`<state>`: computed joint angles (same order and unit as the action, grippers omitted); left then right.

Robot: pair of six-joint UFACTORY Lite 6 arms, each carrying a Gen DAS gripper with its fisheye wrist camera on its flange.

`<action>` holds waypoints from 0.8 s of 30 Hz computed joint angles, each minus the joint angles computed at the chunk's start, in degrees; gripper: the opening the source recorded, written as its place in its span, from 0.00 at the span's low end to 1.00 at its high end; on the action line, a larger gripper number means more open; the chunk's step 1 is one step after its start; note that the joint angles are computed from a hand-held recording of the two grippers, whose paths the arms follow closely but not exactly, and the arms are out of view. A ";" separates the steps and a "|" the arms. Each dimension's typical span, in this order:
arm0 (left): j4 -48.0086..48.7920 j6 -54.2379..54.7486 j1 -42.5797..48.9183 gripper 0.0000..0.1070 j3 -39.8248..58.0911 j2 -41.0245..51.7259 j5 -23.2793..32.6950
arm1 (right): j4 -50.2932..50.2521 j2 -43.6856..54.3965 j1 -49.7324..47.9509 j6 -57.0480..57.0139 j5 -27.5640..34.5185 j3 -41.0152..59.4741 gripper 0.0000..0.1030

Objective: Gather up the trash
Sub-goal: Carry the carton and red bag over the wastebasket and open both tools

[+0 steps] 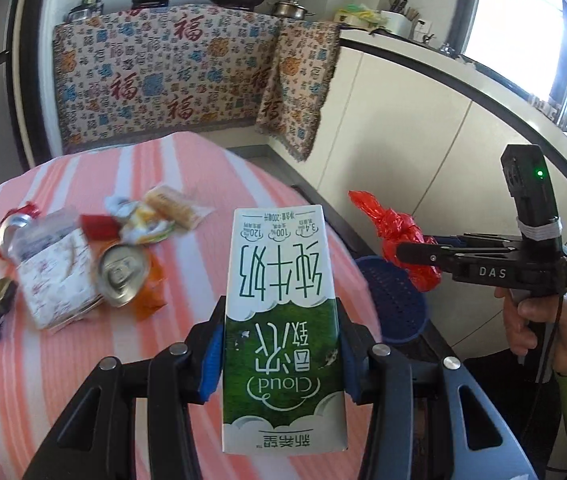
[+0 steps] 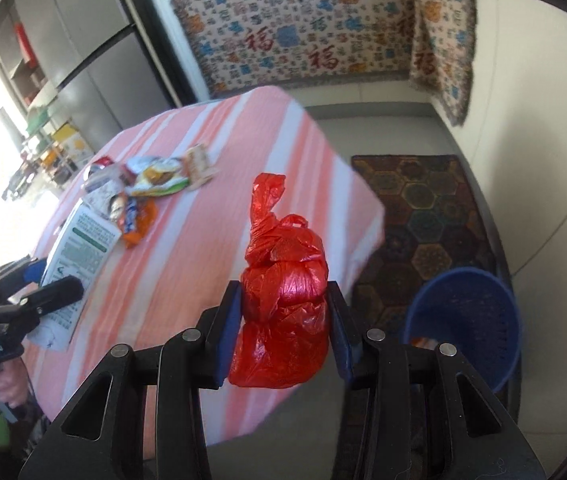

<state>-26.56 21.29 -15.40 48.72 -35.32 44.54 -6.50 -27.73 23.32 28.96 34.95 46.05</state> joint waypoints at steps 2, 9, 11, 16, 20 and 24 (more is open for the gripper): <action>5.48 -9.19 -10.48 0.44 3.92 5.55 -5.09 | 4.68 -3.36 -9.05 -8.47 1.69 -1.32 0.40; 8.88 -19.54 -28.24 0.44 20.30 29.61 -14.74 | 23.88 -1.26 -40.24 -41.02 4.34 -1.04 0.40; 8.86 -20.43 -31.02 0.44 26.43 37.71 -16.27 | 26.92 1.15 -46.20 -47.14 3.60 -0.94 0.40; 10.14 -22.46 -35.05 0.44 40.18 55.29 -18.02 | 38.01 6.17 -60.37 -64.87 -0.02 -5.14 0.40; 10.67 -22.92 -36.65 0.44 50.10 67.24 -17.59 | 41.44 11.71 -66.45 -72.98 0.19 -4.85 0.40; 11.21 -23.39 -37.71 0.44 61.49 78.76 -15.18 | 44.16 16.86 -70.98 -78.16 0.82 -2.89 0.40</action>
<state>-15.35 -2.10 -53.11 110.21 43.44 29.35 37.65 -10.87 -47.65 -49.20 35.77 43.16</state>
